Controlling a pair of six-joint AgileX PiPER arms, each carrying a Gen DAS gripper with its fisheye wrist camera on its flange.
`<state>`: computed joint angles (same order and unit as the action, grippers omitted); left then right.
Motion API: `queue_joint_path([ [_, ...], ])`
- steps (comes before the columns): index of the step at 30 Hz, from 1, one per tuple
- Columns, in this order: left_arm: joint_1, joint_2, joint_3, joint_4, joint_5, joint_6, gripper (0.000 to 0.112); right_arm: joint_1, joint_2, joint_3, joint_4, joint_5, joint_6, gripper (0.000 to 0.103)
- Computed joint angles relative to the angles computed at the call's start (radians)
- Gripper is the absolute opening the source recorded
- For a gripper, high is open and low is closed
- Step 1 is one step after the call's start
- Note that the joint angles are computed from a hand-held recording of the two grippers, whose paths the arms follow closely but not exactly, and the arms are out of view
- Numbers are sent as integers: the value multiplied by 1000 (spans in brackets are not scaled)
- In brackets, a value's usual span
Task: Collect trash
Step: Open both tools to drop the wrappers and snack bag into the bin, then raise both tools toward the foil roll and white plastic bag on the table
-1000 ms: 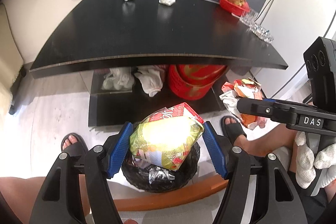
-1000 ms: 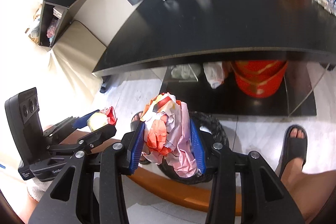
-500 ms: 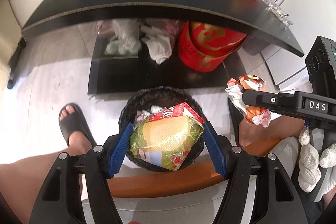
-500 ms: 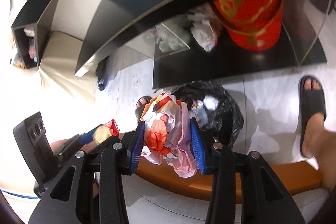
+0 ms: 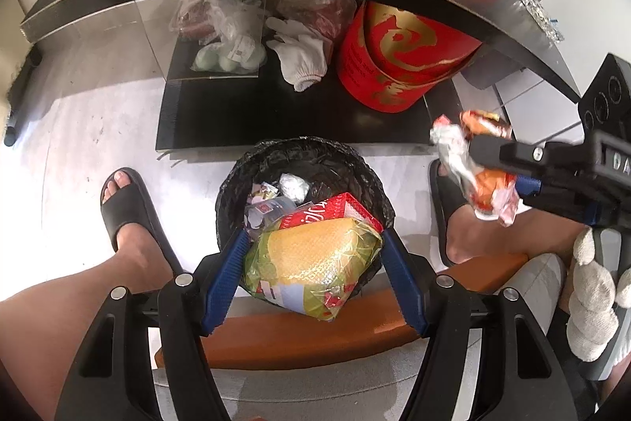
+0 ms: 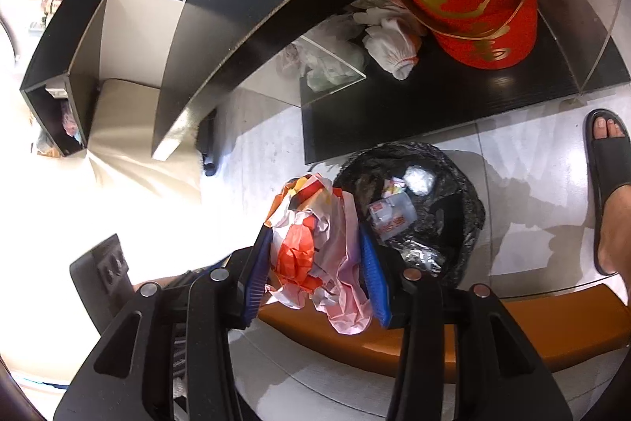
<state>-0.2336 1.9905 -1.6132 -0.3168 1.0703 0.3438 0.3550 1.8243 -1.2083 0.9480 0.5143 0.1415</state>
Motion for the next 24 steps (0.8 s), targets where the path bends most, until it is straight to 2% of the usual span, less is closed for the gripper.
queue_joint_path([
  [3,-1,6,-11,-8,6,-4,68,-2,-12,-7,13,-14,-21,55],
  [5,3,14,-22,-13,7,-8,68,-14,-14,0,100,-16,-96,70],
  [7,2,21,-29,-11,10,-13,68,-20,-11,-5,110,-13,-93,70],
  [9,-1,24,-30,5,6,-31,73,-31,-5,-9,149,-1,-119,70],
  [24,-1,14,-20,6,-6,-46,73,-34,-50,13,151,-18,-133,70],
])
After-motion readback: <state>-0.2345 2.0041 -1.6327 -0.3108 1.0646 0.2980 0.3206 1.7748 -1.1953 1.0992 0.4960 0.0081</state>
